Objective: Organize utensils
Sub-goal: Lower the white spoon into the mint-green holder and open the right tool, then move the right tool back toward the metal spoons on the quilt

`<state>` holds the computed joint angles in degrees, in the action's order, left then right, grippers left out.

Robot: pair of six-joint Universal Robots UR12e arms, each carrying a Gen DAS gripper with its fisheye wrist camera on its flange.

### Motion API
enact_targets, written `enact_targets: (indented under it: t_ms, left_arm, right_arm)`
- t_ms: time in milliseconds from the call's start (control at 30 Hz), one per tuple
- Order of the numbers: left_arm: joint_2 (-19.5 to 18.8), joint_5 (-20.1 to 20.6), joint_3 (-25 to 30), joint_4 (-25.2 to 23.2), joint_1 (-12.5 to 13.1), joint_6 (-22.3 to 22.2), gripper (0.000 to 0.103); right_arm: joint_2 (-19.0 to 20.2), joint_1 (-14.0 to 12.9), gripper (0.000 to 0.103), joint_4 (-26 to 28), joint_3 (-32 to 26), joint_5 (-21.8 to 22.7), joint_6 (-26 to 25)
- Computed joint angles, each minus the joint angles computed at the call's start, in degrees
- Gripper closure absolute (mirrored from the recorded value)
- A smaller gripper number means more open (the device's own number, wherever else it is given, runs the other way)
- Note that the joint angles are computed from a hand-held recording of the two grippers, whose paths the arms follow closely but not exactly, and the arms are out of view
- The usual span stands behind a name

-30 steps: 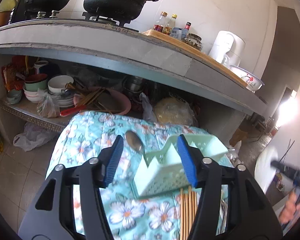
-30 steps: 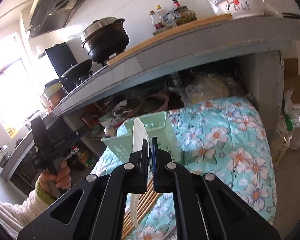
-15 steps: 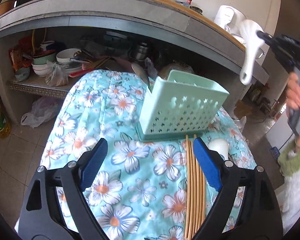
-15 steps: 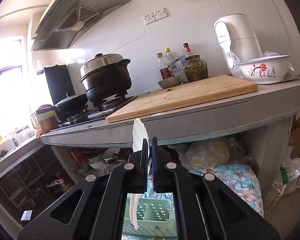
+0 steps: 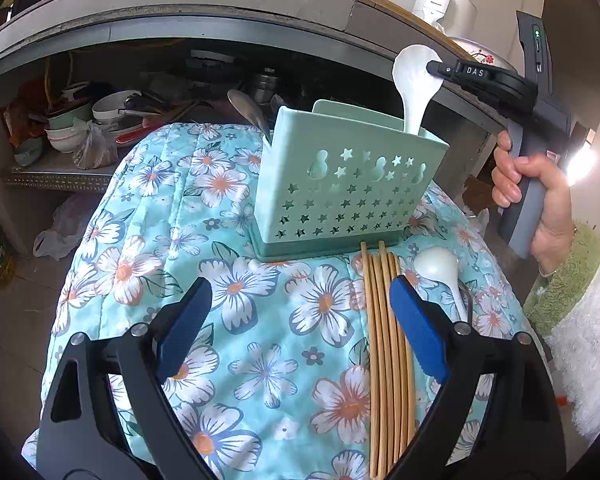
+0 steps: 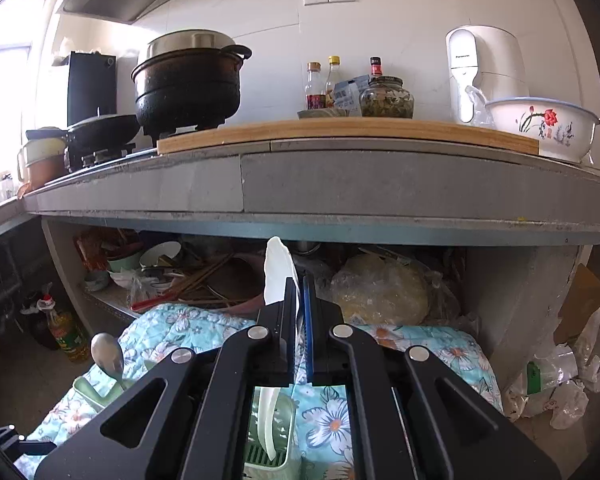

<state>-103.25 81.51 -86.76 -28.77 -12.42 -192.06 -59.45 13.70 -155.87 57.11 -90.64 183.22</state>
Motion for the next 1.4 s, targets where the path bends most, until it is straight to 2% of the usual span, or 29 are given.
enact_targets:
  t_ms: [133, 200, 267, 467, 600, 667, 800, 933, 1167, 1400]
  left_arm:
    - [0.02, 0.04, -0.11, 0.05, 0.08, 0.07, 0.016]
    - [0.05, 0.58, -0.11, 0.11, -0.04, 0.31, 0.015]
    - [0.15, 1.04, -0.11, 0.01, -0.22, 0.78, 0.015]
    - [0.72, 2.19, -0.19, -0.85, -0.97, 2.88, 0.015]
    - [1.15, 2.13, -0.33, -1.32, -1.39, 3.79, 0.015]
    - [1.34, 0.5, -0.3, -2.0, -1.37, 4.28, 0.014]
    - [1.39, -3.97, 0.39, -5.16, -1.09, 4.69, 0.012]
    - [1.47, -7.76, 0.43, -6.0, -0.77, 2.34, 0.009]
    - [0.94, -9.4, 1.53, -8.02, -1.25, 0.44, 0.008]
    - [0.56, -10.04, 1.42, -5.04, -2.18, 2.3, 0.008]
  right_arm:
    - [-1.37, -0.11, 0.097, 1.56, 2.42, 1.26, -0.66]
    - [-2.54, -0.55, 0.089, 2.09, 4.06, 2.72, 0.36]
    - [-3.44, -1.16, 0.067, 2.21, 5.18, 4.86, 2.37]
    - [-8.16, -2.9, 0.059, 1.06, 11.07, 8.91, 7.64]
    - [-12.29, -4.54, 0.058, 5.03, 15.72, 12.39, 10.74]
    - [-14.34, -5.11, 0.057, 8.34, 18.18, 13.18, 11.29]
    - [-17.68, -5.5, 0.057, 13.93, 22.87, 12.91, 11.75]
    - [-20.15, -5.27, 0.057, 18.05, 27.01, 10.9, 13.59]
    - [-22.13, -6.32, 0.057, 17.02, 31.75, 14.65, 19.02]
    - [-21.7, -6.77, 0.057, 17.39, 31.62, 16.64, 20.34]
